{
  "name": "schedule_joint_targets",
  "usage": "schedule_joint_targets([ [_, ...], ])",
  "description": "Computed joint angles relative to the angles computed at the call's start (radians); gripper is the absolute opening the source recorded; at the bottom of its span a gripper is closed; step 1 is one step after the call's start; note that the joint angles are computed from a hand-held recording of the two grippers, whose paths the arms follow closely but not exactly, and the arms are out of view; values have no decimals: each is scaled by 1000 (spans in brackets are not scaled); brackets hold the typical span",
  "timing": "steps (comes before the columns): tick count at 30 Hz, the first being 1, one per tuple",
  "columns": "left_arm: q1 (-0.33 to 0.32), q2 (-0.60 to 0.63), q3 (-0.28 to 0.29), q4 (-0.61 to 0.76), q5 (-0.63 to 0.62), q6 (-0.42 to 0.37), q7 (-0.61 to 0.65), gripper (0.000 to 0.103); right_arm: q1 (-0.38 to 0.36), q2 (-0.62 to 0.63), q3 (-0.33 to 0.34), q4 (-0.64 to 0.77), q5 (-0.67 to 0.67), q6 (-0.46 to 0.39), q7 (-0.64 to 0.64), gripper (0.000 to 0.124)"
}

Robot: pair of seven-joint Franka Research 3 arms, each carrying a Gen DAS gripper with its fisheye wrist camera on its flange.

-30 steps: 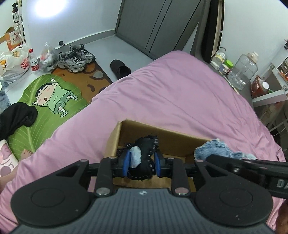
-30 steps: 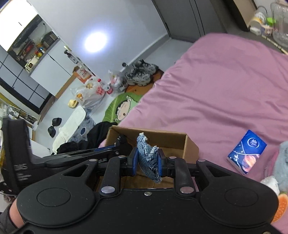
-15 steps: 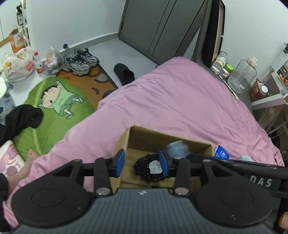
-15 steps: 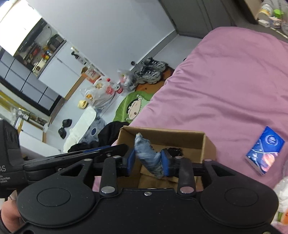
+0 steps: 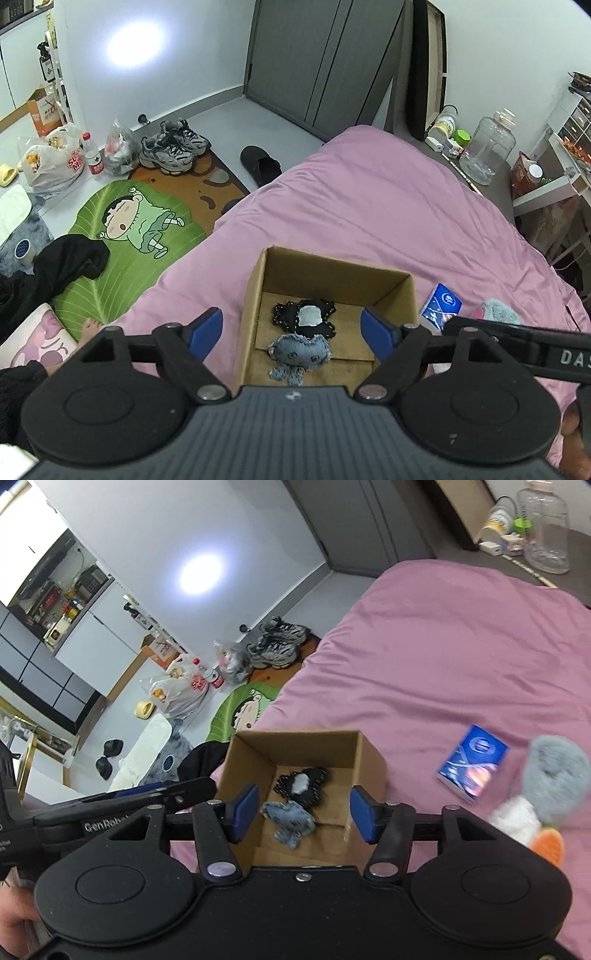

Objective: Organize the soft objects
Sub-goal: 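Open the left tool over the box while the right tool releases the denim plush, then move both tools from the box back toward the remaining pile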

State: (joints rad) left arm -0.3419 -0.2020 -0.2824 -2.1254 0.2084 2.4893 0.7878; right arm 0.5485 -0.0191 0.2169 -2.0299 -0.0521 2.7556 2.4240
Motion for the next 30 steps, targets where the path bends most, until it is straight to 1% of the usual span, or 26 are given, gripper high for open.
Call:
schedule_joint_targets([
  [3,-5,-14,-9,0,10,-7,-9,82,-7,-52,5,-47,-26,-3,40,61],
  [6,-14,-23,-17,6,19,-17,-13,82,-28,-105,21,-89,-59,-14,82,68],
  [14,-37,-36,-48,29,67,-55,-50,83,-116,-261,83,-227,-104,-17,167,76],
  [16,-44,-34,-59,39,85,-79,-60,88,-139,-289,102,-245,-119,-29,186,79],
  [18,-53,-35,-63,36,93,-77,-66,92,-152,-318,113,-269,-121,-17,195,83],
  [20,-61,-28,-70,44,99,-92,-75,92,-160,-347,120,-298,-113,3,193,90],
  [22,-68,-23,-77,52,113,-100,-86,92,-173,-378,132,-324,-104,10,199,93],
  [24,-75,-26,-79,52,120,-91,-93,95,-175,-409,135,-357,-83,16,194,94],
  [25,-78,-26,-82,54,125,-91,-103,99,-177,-425,135,-374,-69,23,194,94],
  [27,-85,-27,-84,53,128,-78,-110,100,-191,-462,141,-411,-45,31,206,94],
  [30,-88,-21,-101,61,165,-89,-142,101,-223,-505,163,-432,-42,0,211,94],
])
